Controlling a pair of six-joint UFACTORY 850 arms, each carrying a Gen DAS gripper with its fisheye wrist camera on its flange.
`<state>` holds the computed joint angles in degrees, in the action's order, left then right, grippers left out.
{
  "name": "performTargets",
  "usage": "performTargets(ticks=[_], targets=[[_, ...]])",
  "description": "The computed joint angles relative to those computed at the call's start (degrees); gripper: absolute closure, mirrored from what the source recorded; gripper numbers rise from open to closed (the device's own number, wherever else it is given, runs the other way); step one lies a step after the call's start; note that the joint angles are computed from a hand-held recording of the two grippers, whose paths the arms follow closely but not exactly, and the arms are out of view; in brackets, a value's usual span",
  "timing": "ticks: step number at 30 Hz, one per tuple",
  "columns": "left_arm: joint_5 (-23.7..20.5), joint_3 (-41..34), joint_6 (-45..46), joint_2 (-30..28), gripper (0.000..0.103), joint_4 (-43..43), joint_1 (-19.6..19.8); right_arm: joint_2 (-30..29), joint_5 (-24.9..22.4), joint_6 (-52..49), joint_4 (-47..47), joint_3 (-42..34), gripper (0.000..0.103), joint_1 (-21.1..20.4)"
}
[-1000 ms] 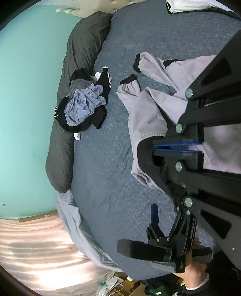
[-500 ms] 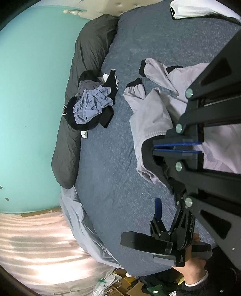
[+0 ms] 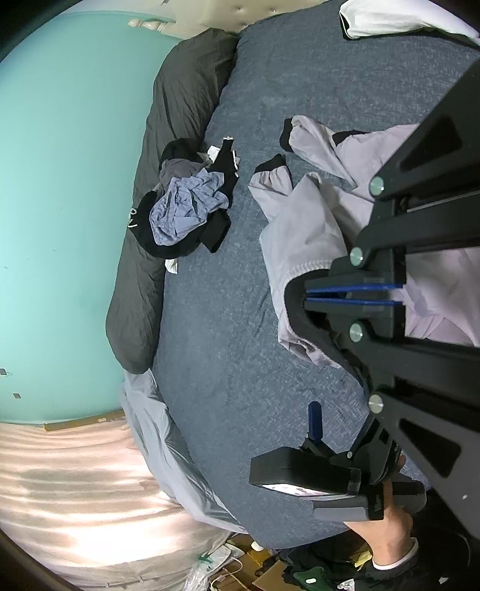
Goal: Fold clothes
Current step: 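Move the left tool toward the jacket's black hem band near the right gripper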
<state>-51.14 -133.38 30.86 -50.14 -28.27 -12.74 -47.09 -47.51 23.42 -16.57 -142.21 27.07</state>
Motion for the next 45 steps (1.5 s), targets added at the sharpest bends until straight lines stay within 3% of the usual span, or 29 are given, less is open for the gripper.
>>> performTargets(ticks=[21, 26, 29, 32, 35, 37, 45], targets=[[1.41, 2.05, 0.42, 1.3, 0.001, -1.8, 0.21, 1.22, 0.74, 1.29, -0.31, 1.74, 0.1, -0.17], [2.05, 3.3, 1.93, 2.05, 0.006, -2.72, 0.32, 0.96, 0.4, 1.03, -0.01, 1.16, 0.101, -0.26], [1.76, 3.21, 2.83, 1.94, 0.013, -4.02, 0.43, 0.85, 0.28, 0.99, 0.2, 0.9, 0.101, -0.31], [1.91, 3.98, 4.27, 2.43, 0.027, -4.52, 0.32, 0.95, 0.45, 1.09, 0.35, 1.07, 0.1, -0.29], [1.3, 3.56, 5.12, 2.19, 0.047, -4.5, 0.18, 0.79, 0.28, 0.97, 0.4, 0.7, 0.1, -0.23], [1.11, 3.34, 5.5, 2.11, 0.07, -4.26, 0.02, 0.64, 0.15, 0.71, 0.7, 0.37, 0.1, -0.26], [0.26, 2.71, 6.72, 1.69, 0.092, -5.66, 0.27, -0.14, -0.42, 0.18, 1.77, -0.85, 0.1, -0.44]])
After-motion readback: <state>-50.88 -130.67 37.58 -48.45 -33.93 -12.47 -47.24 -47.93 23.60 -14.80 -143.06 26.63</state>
